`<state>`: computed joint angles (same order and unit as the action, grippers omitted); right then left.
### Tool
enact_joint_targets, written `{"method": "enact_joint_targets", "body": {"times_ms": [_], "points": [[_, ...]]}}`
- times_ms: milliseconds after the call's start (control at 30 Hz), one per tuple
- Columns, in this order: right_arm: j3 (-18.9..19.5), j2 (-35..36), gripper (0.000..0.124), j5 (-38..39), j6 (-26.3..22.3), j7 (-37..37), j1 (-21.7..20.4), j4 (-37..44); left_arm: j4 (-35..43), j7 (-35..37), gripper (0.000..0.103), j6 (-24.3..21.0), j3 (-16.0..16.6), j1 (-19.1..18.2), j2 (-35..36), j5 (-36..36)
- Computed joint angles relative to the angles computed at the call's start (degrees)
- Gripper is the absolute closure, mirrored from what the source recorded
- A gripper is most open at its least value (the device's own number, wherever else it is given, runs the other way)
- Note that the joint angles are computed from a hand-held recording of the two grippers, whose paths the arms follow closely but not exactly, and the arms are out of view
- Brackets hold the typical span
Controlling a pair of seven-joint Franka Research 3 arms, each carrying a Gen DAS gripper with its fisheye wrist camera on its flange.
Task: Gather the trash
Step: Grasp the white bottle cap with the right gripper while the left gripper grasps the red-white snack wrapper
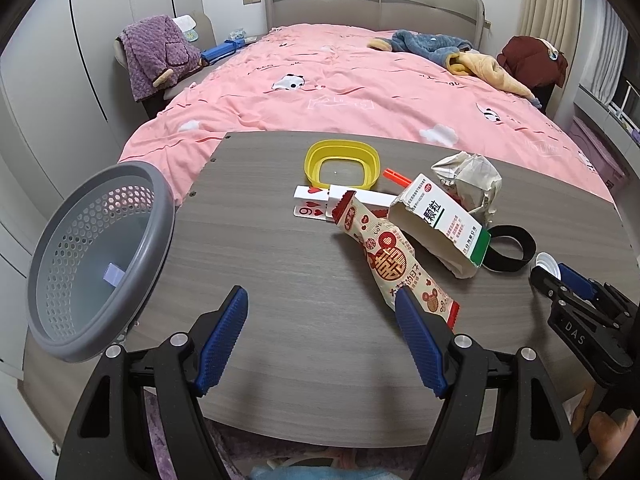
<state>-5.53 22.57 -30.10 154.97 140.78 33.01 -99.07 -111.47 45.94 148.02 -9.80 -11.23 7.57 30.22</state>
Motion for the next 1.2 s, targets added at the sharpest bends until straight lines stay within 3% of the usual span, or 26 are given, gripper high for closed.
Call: {"method": "enact_joint_targets", "body": {"times_ms": [467, 733, 1033, 1200], "points": [[-1.05, -6.82, 0.085, -5.71, 5.55, 10.37, 0.12, -8.95, 2.56, 0.68, 0.03, -0.42, -0.35, -0.92, 2.18, -0.76], [0.91, -10.51, 0.084, -10.62, 6.85, 17.8, -2.36, -13.42, 5.64, 0.35, 0.03, -0.05, 0.09, -2.29, 5.87, -0.9], [3.0, -11.66, 0.084, -12.22, 7.53, 20.1, -4.3, -14.91, 5.33, 0.87, 0.03, -2.78, 0.77, -2.56, 6.41, -0.52], [3.52, -11.87, 0.084, -13.15, 7.52, 20.84, -4.42, -14.98, 2.52, 1.5, 0.03, -1.64, 0.88, -1.2, 3.87, -0.64]]}}
